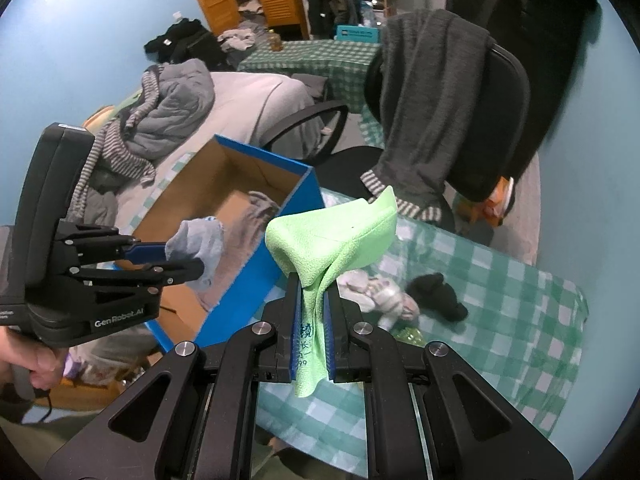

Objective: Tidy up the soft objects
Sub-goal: 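Carry the grey sock and lime-green cloth over the cardboard box with both tools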

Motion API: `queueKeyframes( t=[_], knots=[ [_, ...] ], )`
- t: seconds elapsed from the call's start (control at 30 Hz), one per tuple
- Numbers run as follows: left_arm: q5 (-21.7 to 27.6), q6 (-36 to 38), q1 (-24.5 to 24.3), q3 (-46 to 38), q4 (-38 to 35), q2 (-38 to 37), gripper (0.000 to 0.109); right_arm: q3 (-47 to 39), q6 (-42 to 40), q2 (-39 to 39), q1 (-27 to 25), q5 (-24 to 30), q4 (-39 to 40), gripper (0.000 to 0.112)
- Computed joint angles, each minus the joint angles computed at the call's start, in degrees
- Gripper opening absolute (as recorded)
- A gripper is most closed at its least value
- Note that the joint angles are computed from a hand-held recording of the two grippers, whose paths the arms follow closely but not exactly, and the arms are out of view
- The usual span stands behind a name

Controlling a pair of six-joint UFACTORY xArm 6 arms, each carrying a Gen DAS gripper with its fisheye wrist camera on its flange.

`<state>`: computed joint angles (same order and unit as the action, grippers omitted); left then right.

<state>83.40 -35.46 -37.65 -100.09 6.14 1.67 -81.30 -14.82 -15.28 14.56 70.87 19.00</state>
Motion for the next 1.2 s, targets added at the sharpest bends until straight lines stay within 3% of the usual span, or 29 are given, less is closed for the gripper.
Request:
queueKeyframes(
  t=[0.63,1.2],
  knots=[
    [-0.87,-0.26,5.88,9.88,0.52,-8.41,0.023,-7.35,-0.10,7.93,8.65,-0.89,-0.01,0.010],
    [-1.55,2.08,11.23,14.64,0.13,-11.50,0.023,-15.22,0.76,16.23,13.80,-0.57,0.02,0.010]
  ],
)
